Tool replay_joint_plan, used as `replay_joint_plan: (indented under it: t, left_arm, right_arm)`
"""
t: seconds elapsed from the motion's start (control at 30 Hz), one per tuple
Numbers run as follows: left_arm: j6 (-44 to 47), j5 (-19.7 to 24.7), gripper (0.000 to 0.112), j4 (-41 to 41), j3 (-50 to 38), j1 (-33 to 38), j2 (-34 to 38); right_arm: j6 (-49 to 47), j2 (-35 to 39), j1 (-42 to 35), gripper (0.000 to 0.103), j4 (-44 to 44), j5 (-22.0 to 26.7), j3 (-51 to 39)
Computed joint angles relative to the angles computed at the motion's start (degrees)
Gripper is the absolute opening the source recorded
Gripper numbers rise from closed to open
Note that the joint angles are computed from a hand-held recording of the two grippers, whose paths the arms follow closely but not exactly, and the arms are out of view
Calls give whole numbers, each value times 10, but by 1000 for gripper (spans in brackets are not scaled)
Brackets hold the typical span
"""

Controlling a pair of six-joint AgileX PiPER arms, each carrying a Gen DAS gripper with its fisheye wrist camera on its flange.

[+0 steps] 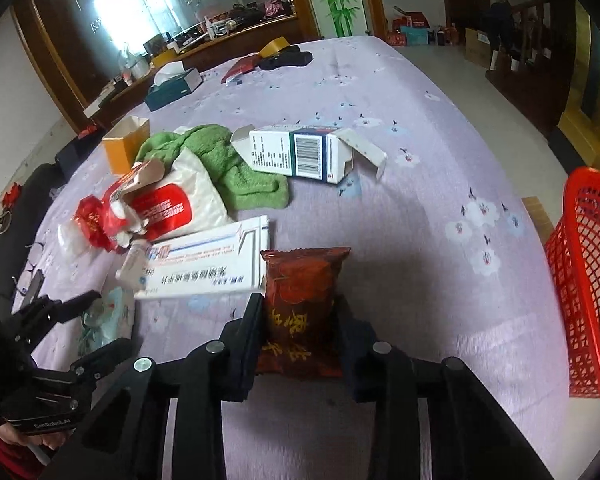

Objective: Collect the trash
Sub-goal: 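Close the left tool on the teal tissue pack while the right tool grips the red snack bag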

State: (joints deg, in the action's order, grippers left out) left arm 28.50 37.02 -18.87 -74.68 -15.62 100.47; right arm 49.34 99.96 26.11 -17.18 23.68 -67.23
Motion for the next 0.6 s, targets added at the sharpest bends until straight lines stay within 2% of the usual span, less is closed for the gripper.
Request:
replay_joint_plan:
  t: [0.07, 0.2, 0.3, 0.4, 0.53, 0.6]
  left_arm:
    - [-31, -19, 80, 37, 17, -10, -7]
    - [-23, -40, 81, 13, 39, -4, -15]
    - [-42, -71, 67, 20, 68, -6, -33]
    - [-13, -87, 61, -36, 90, 5, -49]
    - [-2, -104, 47, -76, 104, 11, -62]
    - [9, -103, 46, -98, 105, 12, -66]
  right_arm:
    - [-7, -10, -2, 36, 11, -12, 16]
    - [10, -13, 4, 38, -7, -18, 26]
    - [31, -17, 9, 38, -26, -23, 34]
    - [57, -24, 12, 36, -49, -34, 47]
    - [95, -35, 18, 35, -81, -54, 67]
    - [116, -44, 20, 35, -98, -69, 81]
